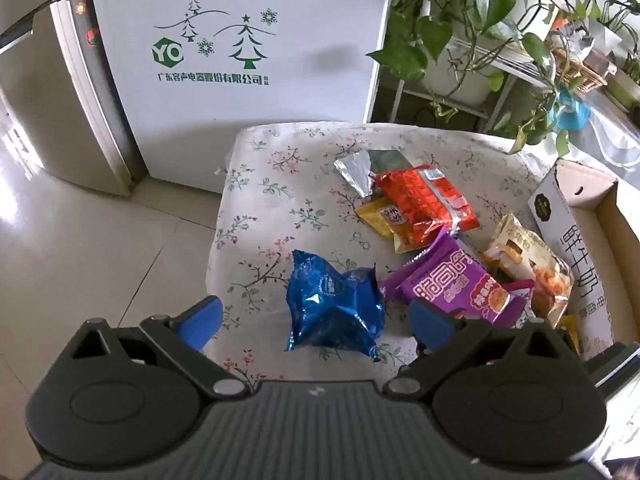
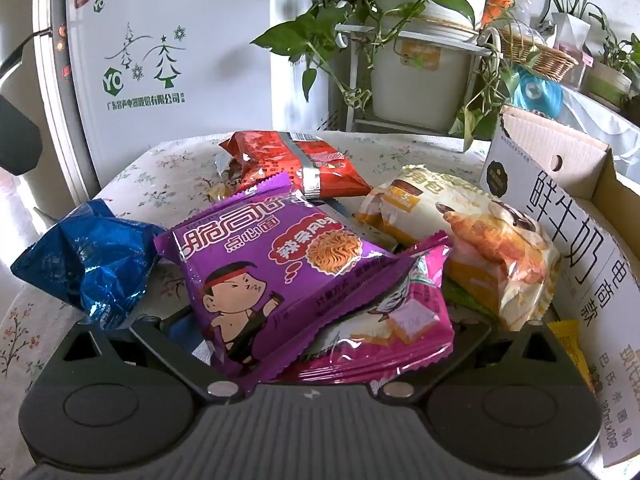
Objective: Organize snacks
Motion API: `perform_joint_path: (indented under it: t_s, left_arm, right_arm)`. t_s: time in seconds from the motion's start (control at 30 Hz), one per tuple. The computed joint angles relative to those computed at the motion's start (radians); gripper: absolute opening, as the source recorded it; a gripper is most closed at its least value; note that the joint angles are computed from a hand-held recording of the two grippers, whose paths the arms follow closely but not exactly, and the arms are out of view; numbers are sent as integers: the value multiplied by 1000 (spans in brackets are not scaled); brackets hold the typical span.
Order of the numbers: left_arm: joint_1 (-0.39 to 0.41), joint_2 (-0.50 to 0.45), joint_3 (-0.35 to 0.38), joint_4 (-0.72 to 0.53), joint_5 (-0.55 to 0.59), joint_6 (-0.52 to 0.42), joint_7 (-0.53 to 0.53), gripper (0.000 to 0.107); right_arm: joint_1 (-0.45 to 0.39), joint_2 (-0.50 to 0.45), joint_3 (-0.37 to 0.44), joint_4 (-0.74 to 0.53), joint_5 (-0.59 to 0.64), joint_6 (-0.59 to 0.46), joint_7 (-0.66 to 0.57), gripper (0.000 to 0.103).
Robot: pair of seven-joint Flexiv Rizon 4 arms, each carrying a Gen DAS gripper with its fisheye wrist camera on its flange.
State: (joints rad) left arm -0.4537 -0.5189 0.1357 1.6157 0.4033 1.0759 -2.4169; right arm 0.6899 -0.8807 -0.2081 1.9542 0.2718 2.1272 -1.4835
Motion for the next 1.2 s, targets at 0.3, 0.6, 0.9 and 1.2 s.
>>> perform_joint_path:
  t_s: [0.3, 0.6, 0.9, 1.2]
  left_arm:
    - [-27, -6, 17, -46, 43, -87, -72, 100]
    - [-14, -11, 5, -70, 64, -166, -91, 100]
    - [-25, -21, -2, -109, 131, -207, -110, 100]
    - [-16, -53, -32, -140, 82, -253, -43, 100]
  right_arm:
    - [48, 200, -70, 55, -122, -470, 120, 103]
    - [50, 327, -100, 105, -227, -575, 282, 103]
    - [-94, 352, -26, 64, -345, -484, 301, 103]
    - [-87, 331, -65, 75, -440, -480, 426, 103]
